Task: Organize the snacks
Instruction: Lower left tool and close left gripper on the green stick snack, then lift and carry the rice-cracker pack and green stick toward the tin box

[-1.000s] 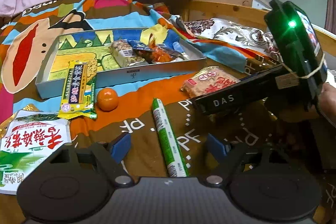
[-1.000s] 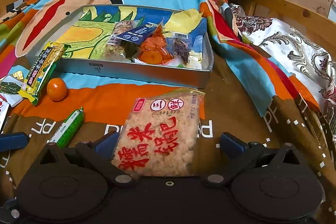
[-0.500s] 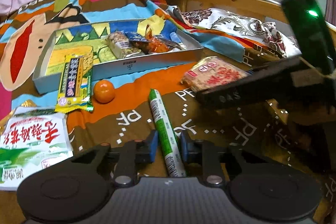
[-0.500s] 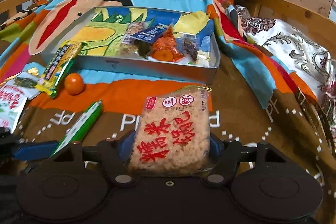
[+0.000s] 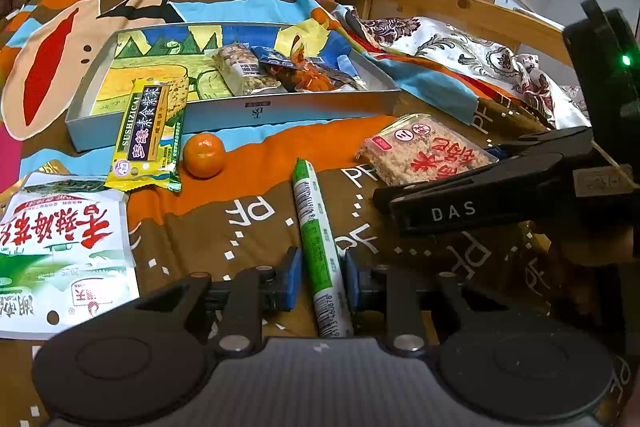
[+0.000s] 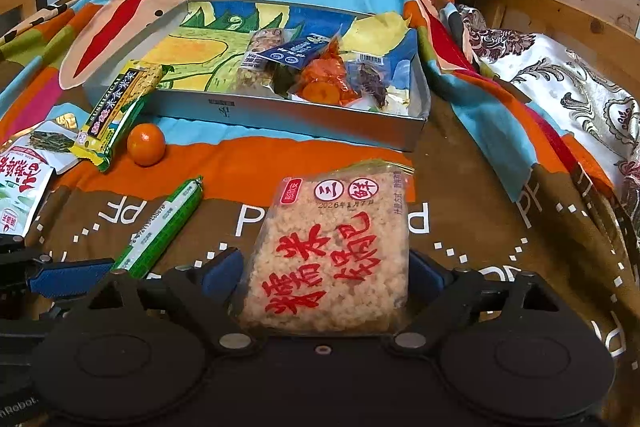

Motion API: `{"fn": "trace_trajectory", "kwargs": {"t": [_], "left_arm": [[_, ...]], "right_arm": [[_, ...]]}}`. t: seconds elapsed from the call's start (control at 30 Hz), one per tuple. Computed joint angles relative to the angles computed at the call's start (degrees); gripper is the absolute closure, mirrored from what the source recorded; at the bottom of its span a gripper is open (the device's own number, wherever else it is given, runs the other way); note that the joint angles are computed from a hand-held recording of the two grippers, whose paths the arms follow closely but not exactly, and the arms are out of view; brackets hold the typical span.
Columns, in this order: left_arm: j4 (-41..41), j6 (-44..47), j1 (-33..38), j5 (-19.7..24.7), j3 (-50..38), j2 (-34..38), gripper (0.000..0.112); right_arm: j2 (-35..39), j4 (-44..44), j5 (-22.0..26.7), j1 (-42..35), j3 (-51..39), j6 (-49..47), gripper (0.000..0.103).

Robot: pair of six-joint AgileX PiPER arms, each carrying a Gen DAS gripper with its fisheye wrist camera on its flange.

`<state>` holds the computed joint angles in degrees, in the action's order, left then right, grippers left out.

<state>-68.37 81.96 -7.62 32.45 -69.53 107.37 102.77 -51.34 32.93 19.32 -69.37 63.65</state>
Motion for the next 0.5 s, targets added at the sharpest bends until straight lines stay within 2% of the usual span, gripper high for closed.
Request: {"fn": "trace_trajectory", "kwargs": {"t": [0.33, 0.5], "left_arm": [[-0.45, 0.51, -0.61, -1.14, 0.73, -0.4, 0.085], [0.43, 0.26, -1.28, -2.38, 0.88, -0.62, 0.085]], "right_arm": [[0.52, -1.29, 1.59, 1.12, -0.32, 0.78, 0.015], [0.05, -2.76, 1.85, 1.76, 0.19, 1.15, 0.026]]}}
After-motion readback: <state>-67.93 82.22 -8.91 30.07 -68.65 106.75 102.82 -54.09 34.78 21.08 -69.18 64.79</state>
